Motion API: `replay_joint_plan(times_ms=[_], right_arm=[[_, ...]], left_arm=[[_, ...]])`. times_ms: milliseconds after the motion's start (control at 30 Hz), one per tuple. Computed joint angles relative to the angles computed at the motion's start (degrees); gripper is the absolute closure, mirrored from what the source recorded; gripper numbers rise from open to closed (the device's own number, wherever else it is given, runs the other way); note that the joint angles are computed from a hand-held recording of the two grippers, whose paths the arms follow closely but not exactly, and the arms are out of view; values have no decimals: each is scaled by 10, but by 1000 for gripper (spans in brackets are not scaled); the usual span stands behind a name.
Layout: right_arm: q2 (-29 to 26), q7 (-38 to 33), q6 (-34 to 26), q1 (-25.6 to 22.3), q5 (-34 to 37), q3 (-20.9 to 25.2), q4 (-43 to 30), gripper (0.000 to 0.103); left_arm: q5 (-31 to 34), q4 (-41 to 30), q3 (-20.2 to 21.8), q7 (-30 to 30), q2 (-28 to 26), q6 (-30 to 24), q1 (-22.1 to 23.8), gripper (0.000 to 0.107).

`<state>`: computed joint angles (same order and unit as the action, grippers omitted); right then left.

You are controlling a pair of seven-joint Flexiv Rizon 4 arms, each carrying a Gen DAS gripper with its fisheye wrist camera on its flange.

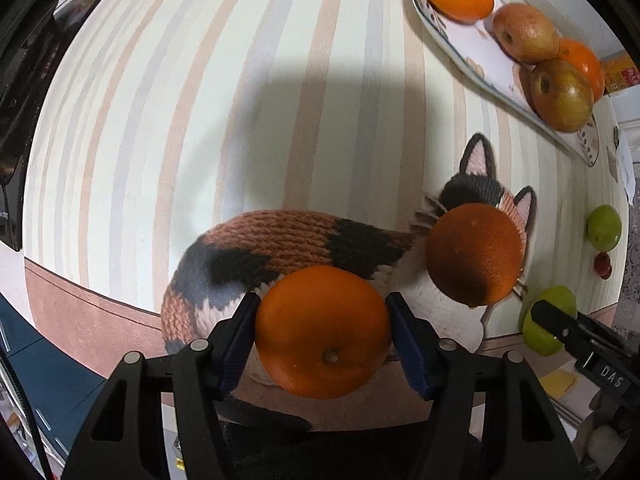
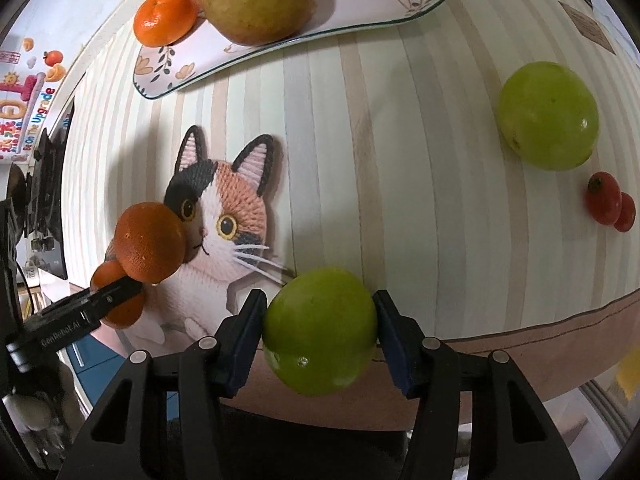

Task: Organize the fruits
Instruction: 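Grasp the green apple with the right tool while the left tool grasps a tangerine, then set the green apple and tangerine on the deer plate, opening both tools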

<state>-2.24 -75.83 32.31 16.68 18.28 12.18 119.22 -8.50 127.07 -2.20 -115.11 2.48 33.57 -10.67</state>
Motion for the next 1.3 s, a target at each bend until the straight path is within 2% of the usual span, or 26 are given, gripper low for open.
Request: replay_joint_plan(times_ms=[200, 367, 500, 700, 933, 1300], right_arm=[[16, -19, 5, -8, 11, -8, -9, 46], [15, -33, 13, -17, 20, -20, -49, 46], [0, -42, 21, -24, 21, -28, -90, 46], [-63, -44, 29, -40, 6, -35, -156, 46], [-137, -31, 32, -52, -33, -30, -213, 46], [-182, -20, 26, -64, -42, -18, -249, 46]], left_arm=[[8, -23, 4, 6, 28, -14, 8, 46], [5, -80, -2, 16, 16, -8, 14, 46], [-2, -146, -8, 32, -30, 3, 17, 46], [2, -242, -14, 41, -119, 1, 12, 46], [14, -325, -11, 42, -212, -39, -2, 46], [16, -353, -4, 43, -250, -72, -15, 45]])
